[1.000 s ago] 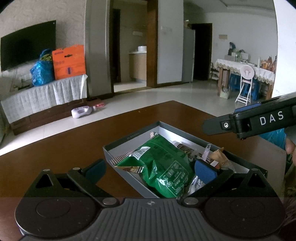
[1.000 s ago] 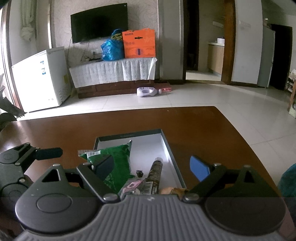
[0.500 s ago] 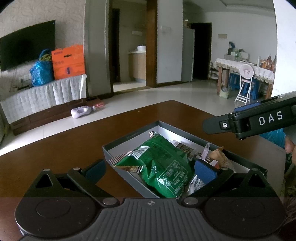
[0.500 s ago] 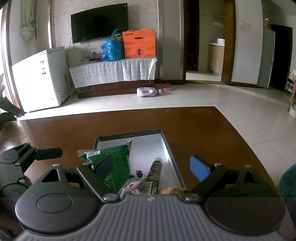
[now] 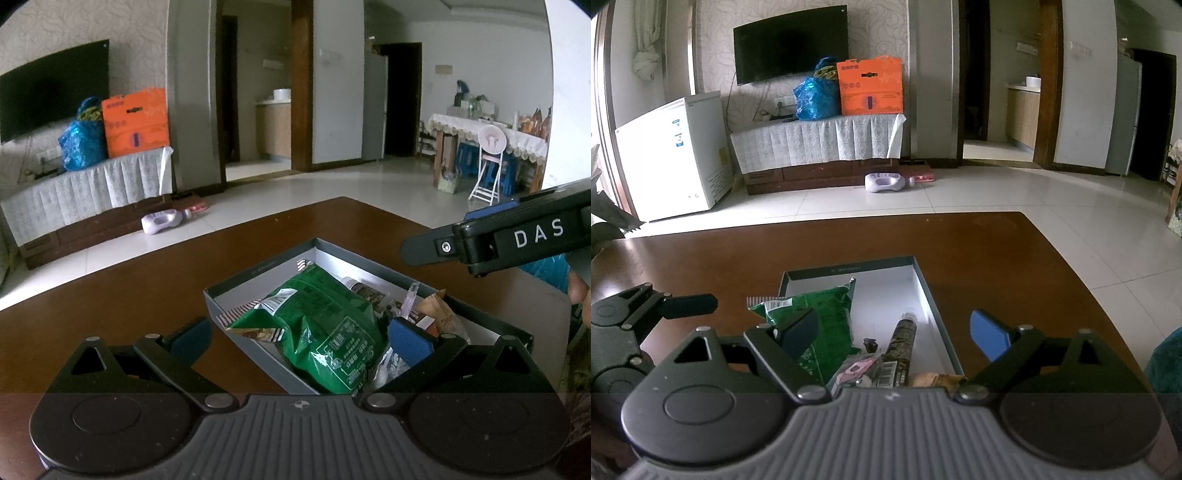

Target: Organize snacks

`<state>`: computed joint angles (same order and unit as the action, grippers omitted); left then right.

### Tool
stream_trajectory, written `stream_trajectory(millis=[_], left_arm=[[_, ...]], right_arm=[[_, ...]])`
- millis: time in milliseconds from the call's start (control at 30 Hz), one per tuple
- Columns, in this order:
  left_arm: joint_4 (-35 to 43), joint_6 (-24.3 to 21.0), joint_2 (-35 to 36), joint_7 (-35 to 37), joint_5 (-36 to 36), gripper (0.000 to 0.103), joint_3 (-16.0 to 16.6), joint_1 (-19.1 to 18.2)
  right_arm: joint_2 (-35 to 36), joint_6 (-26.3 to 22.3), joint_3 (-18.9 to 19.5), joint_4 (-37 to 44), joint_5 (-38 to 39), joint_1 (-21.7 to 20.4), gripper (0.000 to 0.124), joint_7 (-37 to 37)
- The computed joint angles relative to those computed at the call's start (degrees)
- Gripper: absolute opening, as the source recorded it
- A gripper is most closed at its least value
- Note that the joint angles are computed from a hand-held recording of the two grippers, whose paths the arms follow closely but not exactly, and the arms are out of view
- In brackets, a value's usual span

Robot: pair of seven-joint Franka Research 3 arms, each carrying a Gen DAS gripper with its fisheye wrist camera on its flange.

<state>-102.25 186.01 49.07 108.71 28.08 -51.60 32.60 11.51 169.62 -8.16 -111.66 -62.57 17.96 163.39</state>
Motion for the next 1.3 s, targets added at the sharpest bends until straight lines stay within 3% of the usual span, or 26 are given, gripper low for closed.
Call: stream_trajectory(millis=[667,1300], left_arm=[[-0.36,-0.02,-1.32,-0.58,-0.45,0.103,1.57,-1.33],[-0.6,-0.41,-0.46,1.17,-0.5,0.103,-0.09,-0.25]], right_arm=[[0.09,0.2,-0.17,-0.05,0.79,0.16,0.091,-1.23],[0.12,0.29,-0.29,-0.1,1.07,0.34,0.091,-1.6]])
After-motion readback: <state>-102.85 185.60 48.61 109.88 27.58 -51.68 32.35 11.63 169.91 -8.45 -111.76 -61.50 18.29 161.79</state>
